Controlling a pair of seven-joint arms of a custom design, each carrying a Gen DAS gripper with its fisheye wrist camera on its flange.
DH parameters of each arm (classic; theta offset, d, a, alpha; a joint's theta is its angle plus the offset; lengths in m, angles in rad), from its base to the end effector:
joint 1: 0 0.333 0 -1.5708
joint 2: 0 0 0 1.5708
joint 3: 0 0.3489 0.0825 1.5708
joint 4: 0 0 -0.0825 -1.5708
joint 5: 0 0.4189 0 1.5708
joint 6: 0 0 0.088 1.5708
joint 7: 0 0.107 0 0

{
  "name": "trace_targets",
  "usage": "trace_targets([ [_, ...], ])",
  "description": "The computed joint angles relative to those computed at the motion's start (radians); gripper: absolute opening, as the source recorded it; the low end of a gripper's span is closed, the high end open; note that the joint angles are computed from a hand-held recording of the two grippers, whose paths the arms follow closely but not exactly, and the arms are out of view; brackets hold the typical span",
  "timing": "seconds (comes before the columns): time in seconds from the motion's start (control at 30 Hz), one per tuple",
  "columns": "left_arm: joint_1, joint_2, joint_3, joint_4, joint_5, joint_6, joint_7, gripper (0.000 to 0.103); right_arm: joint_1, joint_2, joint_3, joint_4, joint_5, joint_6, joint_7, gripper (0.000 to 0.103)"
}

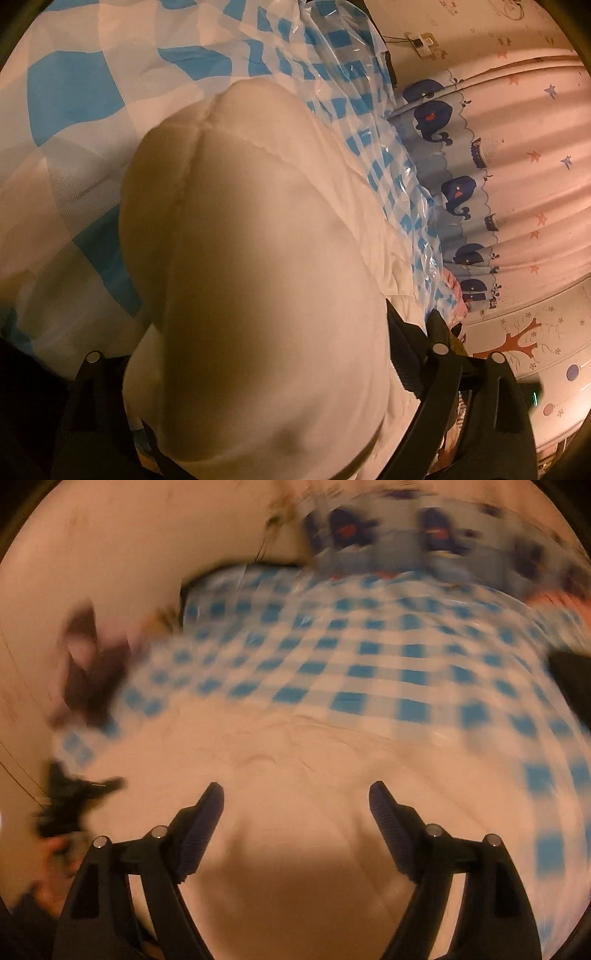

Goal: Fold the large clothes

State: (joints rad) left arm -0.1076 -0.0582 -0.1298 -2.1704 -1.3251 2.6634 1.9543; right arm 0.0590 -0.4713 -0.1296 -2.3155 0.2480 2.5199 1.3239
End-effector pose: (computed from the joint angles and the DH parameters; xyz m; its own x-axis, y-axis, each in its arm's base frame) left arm 0.5734 -0.1109 0.4771 0.1369 -0.6028 0.7861 -0.8035 -0.5317 -0.2677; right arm 0.4753 -0.0459 0.6167 0.0687 -0.9877 -0.1405 -0.7676 0.0376 -0.6399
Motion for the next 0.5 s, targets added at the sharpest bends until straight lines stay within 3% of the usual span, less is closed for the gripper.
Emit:
trace_targets([
  [0.07,-0.001,0.006,0.000,0.003,-0.017,0.003,0.027,0.083,-0.067,0.157,0.101,0.064,-0.165,-0.018,0.102,0.081],
  [0.1,-0.001,0.019,0.001,0.016,-0.045,-0.001,0.068,0.082,-0.063,0.225,0.103,0.077,-0.193,-0.045,0.127,0.086],
  [0.13,-0.001,0.016,-0.002,0.009,-0.060,-0.001,0.098,0.074,-0.062,0.258,0.094,0.097,-0.151,-0.089,0.106,0.086],
  [0.23,0.004,0.014,0.000,0.000,-0.072,-0.011,0.113,0.067,-0.030,0.237,0.037,0.133,-0.092,-0.167,0.085,0.086],
  [0.33,0.007,0.014,-0.002,-0.006,-0.108,-0.010,0.155,0.066,-0.031,0.176,0.044,0.114,-0.111,-0.060,0.109,0.087],
  [0.4,0.010,-0.003,0.001,-0.028,-0.125,-0.010,0.162,0.066,-0.028,0.225,0.047,0.168,-0.150,-0.058,0.150,0.090],
  [0.43,0.008,0.003,-0.001,-0.019,-0.120,-0.006,0.150,0.066,-0.038,0.277,0.059,0.214,-0.160,-0.090,0.157,0.093],
  [0.5,0.008,0.012,-0.002,-0.007,-0.122,-0.009,0.142,0.069,-0.035,0.428,0.073,0.316,-0.229,-0.238,0.150,0.097],
])
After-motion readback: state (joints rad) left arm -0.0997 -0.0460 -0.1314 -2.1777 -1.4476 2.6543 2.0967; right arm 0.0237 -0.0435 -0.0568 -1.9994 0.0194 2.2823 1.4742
